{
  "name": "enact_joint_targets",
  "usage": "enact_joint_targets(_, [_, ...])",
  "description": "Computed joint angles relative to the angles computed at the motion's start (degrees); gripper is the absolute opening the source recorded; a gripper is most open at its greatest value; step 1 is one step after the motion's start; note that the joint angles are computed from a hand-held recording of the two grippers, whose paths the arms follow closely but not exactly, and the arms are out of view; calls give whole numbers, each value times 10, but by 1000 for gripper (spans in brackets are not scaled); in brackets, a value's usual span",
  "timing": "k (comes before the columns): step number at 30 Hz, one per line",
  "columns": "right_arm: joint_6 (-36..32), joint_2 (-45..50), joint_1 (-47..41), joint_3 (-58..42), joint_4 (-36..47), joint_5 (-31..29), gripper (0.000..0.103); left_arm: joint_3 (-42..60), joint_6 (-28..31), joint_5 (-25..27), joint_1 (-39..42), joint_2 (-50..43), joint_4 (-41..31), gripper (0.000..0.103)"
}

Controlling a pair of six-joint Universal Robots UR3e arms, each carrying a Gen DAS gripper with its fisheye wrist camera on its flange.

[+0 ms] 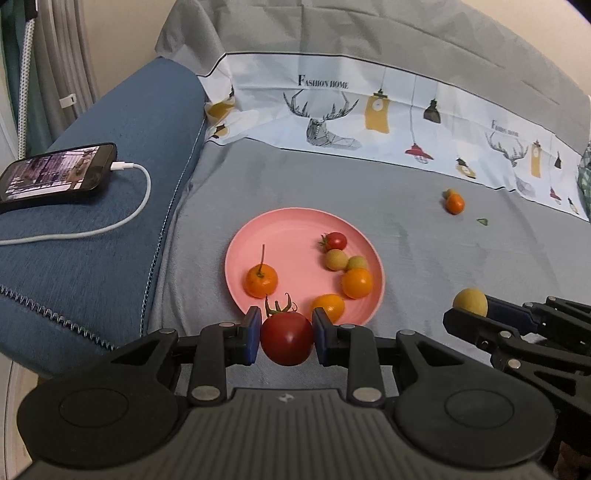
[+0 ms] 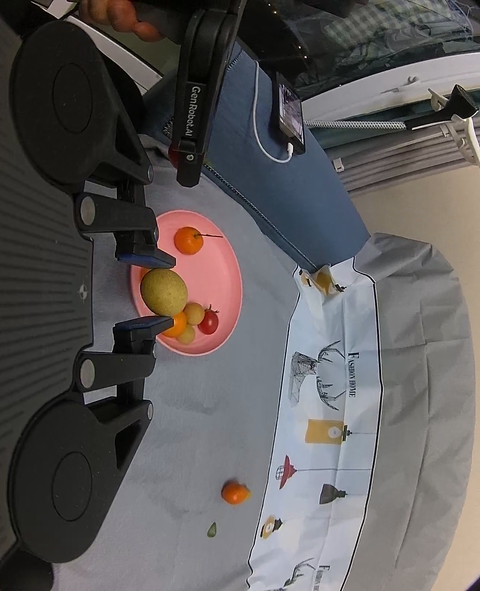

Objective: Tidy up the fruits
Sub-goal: 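Carry the red tomato and yellow pear in both tools over the pink plate, then open the left tool dropping the tomato while the right tool releases the pear onto the plate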

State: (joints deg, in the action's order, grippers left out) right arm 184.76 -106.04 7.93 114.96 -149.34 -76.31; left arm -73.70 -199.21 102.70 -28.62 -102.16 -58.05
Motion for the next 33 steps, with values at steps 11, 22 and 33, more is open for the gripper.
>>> enact_joint_targets(11, [-8,231,20,-123,-81,-19,29,124,50,-47,65,-127,-31,33])
enact_joint_targets(22, [-44,372,27,-251,-49,-26,69,238,77,-36,73,-224,-20,103])
enact_joint_targets(33, [34,115,11,-79,37,-61,101,57,-17,66,-11,-47,-22,103])
